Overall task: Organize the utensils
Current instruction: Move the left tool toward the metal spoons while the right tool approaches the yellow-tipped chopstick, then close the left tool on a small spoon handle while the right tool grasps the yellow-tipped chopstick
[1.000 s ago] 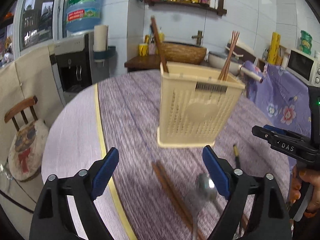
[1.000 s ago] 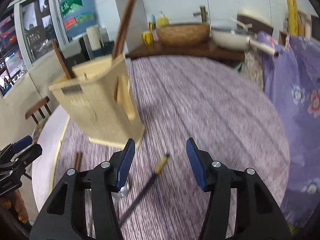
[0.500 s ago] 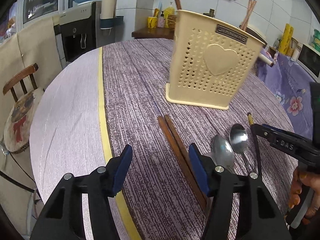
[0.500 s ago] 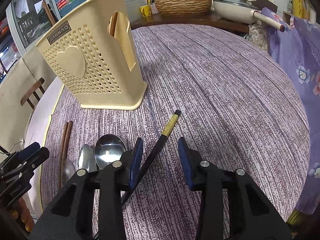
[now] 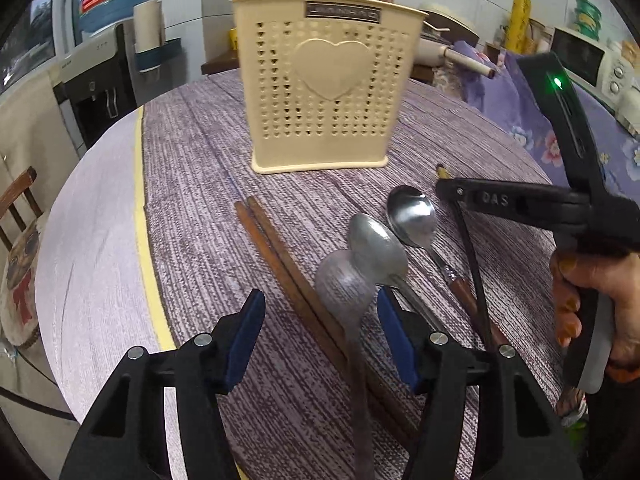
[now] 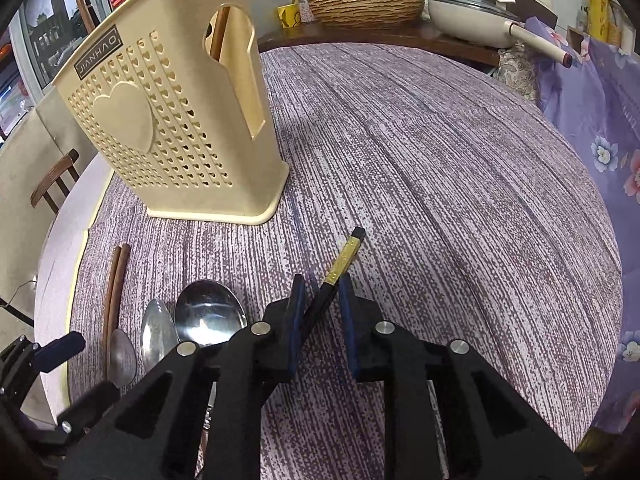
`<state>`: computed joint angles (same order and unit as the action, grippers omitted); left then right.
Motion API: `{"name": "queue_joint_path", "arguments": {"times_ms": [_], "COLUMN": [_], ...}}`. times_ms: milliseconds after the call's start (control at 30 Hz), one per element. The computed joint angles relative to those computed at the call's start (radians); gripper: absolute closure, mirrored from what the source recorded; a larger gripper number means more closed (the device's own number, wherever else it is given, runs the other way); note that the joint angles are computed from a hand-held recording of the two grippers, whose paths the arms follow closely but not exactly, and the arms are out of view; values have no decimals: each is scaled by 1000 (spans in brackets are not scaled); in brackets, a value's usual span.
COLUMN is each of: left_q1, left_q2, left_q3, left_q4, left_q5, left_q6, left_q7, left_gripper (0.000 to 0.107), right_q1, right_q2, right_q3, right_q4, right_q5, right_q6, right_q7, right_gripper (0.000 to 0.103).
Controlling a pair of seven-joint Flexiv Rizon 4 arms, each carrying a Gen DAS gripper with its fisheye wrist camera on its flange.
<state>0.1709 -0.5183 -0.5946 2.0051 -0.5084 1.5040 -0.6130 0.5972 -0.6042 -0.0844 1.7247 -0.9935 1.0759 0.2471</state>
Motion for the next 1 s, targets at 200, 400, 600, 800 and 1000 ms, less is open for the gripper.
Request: {"name": "queue_joint_path", "arguments": {"times_ms": [200,400,600,800,1000], "left_q1": [-74,-124,-143,-170,-167], "left_q2": [-5,-17,-31,-39,-40], "left_q3": [78,129,151,180,179], "left_q4": [-27,-53,-85,-101,-110], "left_q5": [36,62,77,94,87], "left_q6": [-25,-26,-44,-35,-51], "left_q7": [-11,-10,-10,-17,-28], "left_gripper": [49,50,59,67,72], "right_q1": [-3,-4,-8,-7,-7], "right_q2": [0,1,1,-3,-1], "right_q3": [-12,-18,-17,-15,-20], "right_q4": [8,14,16,8,12], "right_q5": [-19,-35,-42,-35,-41], "right_q6": [39,57,64,59,72], "right_q7": [27,47,52,38,54], "right_gripper": [86,86,86,86,86]}}
